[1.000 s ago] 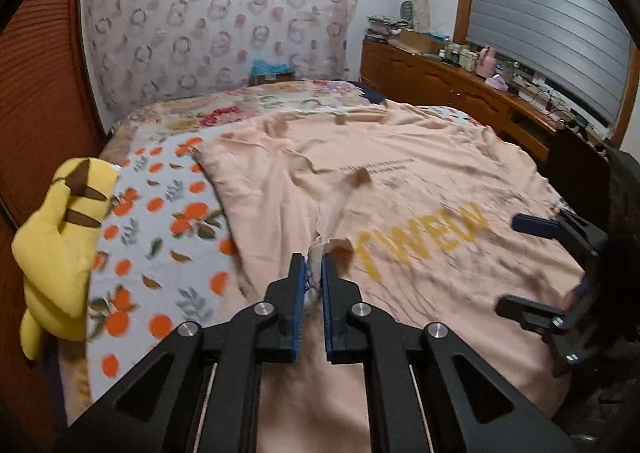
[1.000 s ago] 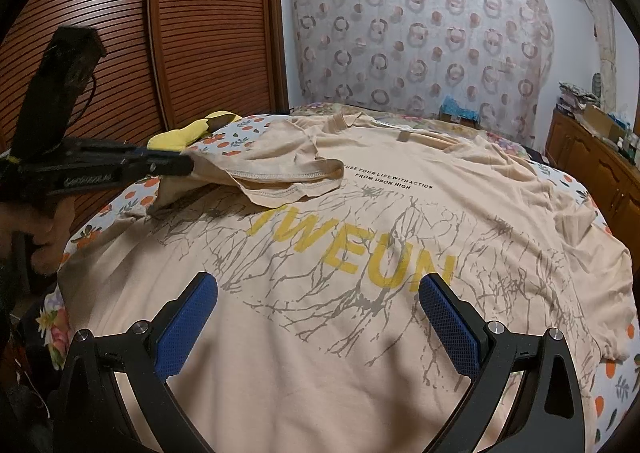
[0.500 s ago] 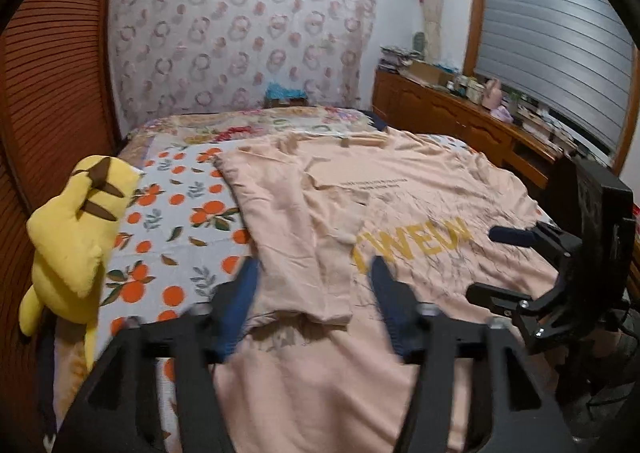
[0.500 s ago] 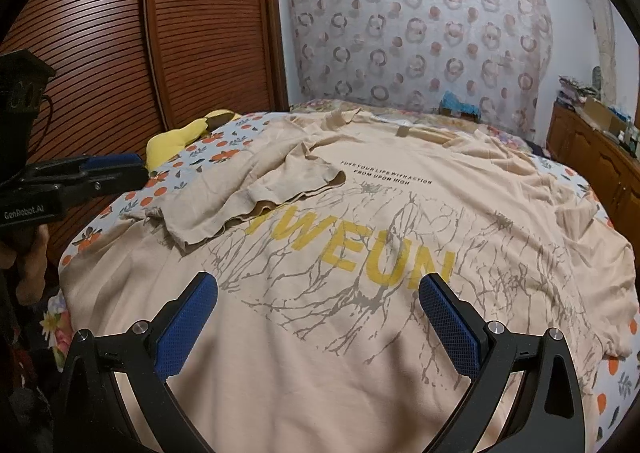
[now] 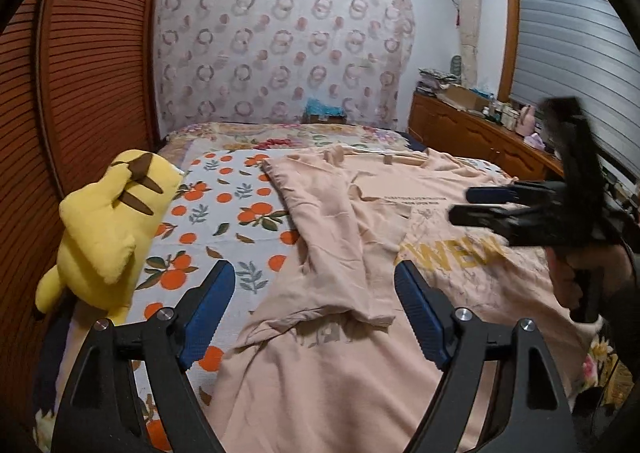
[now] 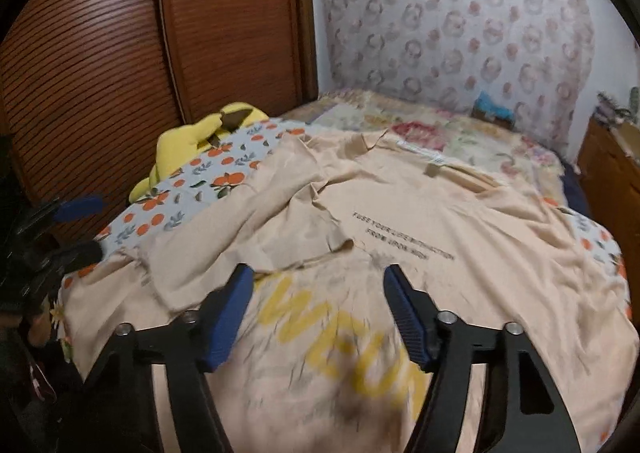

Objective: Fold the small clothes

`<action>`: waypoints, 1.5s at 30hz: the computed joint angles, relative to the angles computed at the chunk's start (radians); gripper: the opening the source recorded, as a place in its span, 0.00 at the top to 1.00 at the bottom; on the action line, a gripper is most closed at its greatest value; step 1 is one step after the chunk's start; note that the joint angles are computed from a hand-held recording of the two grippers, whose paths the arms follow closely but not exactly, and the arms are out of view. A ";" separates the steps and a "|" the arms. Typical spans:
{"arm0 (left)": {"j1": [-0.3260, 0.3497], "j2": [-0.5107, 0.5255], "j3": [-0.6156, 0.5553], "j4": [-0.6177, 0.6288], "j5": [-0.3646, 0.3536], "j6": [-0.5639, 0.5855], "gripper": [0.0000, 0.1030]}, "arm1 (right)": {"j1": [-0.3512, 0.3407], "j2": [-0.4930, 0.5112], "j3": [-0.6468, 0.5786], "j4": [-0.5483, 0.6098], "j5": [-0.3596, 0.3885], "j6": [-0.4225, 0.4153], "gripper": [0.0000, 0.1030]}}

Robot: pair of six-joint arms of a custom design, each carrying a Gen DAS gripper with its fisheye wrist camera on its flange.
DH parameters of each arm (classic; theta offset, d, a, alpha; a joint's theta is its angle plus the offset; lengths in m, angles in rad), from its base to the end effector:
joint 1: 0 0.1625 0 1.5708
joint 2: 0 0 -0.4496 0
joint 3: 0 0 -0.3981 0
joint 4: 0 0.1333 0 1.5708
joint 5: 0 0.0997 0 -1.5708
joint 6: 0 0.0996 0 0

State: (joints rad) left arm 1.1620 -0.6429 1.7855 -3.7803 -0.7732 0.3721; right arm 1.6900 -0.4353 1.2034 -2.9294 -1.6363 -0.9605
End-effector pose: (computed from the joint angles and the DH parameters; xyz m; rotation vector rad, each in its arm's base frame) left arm -0.0644 -0.6633 0.1236 0.3130 2.1202 -1.2441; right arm 0.2248 -0.8112 0.0485 1.3906 -2.3741 0.7270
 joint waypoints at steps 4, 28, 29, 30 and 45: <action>0.000 0.010 0.000 -0.036 0.002 0.017 0.20 | 0.021 0.131 -0.222 0.131 -0.098 0.031 0.45; 0.003 0.029 -0.019 0.023 0.028 -0.045 0.20 | 0.001 0.185 -0.370 0.204 -0.075 0.075 0.80; 0.001 0.031 -0.022 0.028 0.031 -0.046 0.20 | 0.003 0.166 -0.339 0.197 -0.076 0.076 0.76; 0.000 0.033 -0.023 0.027 0.032 -0.043 0.20 | 0.001 0.157 -0.325 0.196 -0.075 0.072 0.66; -0.021 0.039 -0.021 0.059 0.019 -0.044 0.20 | -0.010 0.126 -0.205 0.050 -0.182 -0.013 0.38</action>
State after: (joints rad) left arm 1.1407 -0.6039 1.7647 -3.7212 -0.7543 0.3278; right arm 1.6803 -0.3094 0.9983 -2.8798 -1.8179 -0.9736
